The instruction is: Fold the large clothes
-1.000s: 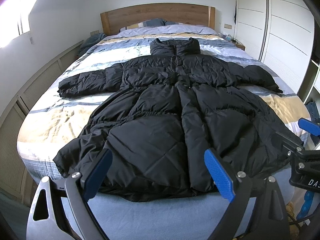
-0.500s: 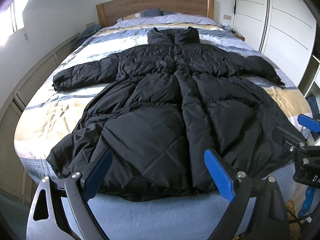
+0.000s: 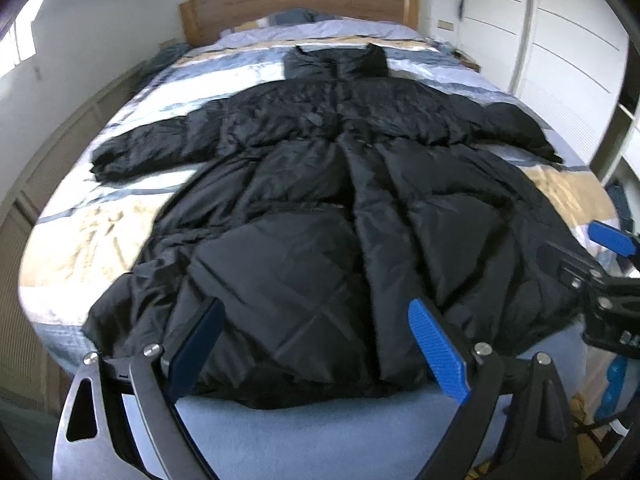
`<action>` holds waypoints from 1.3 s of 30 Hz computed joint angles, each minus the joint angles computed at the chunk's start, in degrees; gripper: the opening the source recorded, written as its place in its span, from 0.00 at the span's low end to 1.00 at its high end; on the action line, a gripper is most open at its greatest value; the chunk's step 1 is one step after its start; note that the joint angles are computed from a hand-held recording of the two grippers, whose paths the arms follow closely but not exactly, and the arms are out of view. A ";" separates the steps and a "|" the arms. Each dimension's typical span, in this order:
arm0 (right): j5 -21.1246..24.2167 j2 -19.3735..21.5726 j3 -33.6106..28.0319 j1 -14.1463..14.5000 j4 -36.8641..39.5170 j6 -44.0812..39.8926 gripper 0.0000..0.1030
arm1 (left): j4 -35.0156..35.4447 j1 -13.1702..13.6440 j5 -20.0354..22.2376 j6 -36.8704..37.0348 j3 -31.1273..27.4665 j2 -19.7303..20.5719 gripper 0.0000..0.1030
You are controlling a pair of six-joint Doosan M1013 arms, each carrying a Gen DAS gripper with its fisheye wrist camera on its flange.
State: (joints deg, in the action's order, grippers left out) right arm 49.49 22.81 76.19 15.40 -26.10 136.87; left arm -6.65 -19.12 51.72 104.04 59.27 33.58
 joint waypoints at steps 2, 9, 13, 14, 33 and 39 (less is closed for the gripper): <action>0.27 0.10 -0.10 -0.14 0.25 -0.15 1.00 | -1.39 0.01 1.66 1.44 -0.57 0.46 0.91; 2.20 0.73 -0.87 -0.34 0.27 0.01 1.00 | -6.53 0.04 6.80 5.94 -1.56 1.71 0.91; 3.45 1.36 -1.63 -0.30 0.36 -0.29 1.00 | -8.41 0.18 8.03 7.44 -2.02 2.25 0.91; 3.75 1.53 -1.85 -0.28 0.41 -0.42 1.00 | -8.94 0.29 8.28 7.67 -2.10 2.33 0.91; 5.87 3.01 -3.91 -0.12 1.04 -2.03 1.00 | -9.85 0.89 9.69 7.91 -3.67 3.52 0.91; 5.85 3.01 -3.91 -0.12 1.03 -2.05 1.00 | -8.96 0.73 8.99 7.45 -3.46 3.27 0.91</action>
State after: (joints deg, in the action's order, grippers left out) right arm 55.34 25.82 72.28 15.28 -25.07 134.82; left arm -15.61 -18.40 60.70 111.49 55.81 36.85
